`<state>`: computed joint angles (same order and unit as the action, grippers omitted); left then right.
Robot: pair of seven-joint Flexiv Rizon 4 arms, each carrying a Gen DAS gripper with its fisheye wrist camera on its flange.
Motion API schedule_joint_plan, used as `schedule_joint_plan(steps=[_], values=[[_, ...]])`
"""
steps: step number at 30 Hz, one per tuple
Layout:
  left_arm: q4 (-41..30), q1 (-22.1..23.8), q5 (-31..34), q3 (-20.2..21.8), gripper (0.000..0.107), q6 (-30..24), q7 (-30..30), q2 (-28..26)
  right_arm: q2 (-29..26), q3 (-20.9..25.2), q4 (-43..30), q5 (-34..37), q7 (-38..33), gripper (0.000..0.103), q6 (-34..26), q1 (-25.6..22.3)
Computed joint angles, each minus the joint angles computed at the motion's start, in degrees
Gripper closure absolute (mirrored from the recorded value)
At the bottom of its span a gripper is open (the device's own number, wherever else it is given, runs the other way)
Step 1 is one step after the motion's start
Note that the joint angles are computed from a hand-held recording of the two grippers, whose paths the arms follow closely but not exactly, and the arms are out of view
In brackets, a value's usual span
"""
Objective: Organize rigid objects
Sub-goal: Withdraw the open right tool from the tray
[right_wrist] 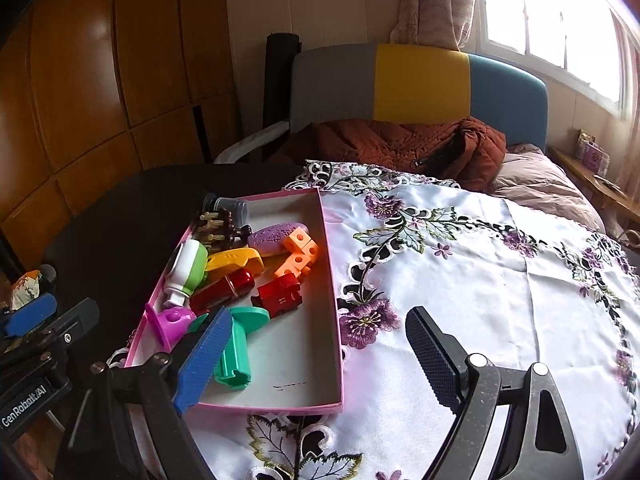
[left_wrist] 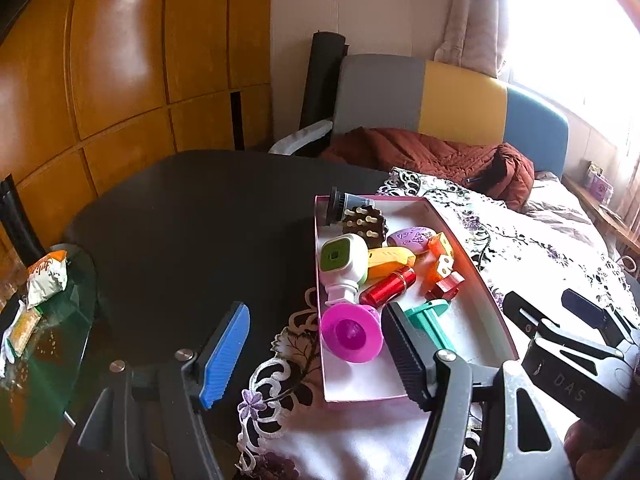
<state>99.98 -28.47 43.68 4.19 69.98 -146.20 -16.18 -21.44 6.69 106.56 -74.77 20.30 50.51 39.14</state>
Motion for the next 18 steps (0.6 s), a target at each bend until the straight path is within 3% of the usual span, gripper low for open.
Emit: schedule_joint_plan(steps=[8, 11, 18], values=[[0.9, 1.0, -3.4, -0.7, 0.037, 0.9, 4.0, -0.3, -0.6, 0.0, -0.4, 0.5, -0.5, 0.013, 0.0, 0.3], [0.8, 0.7, -3.3, -0.1, 0.052, 1.3, 4.4, -0.7, -0.9, -0.1, -0.6, 0.8, -0.9, 0.013, 0.1, 0.4], [0.2, 0.1, -1.6, 1.0, 0.057, 2.4, 2.9, -1.0, -1.4, -0.5, -0.9, 1.6, -2.3, 0.013, 0.7, 0.7]])
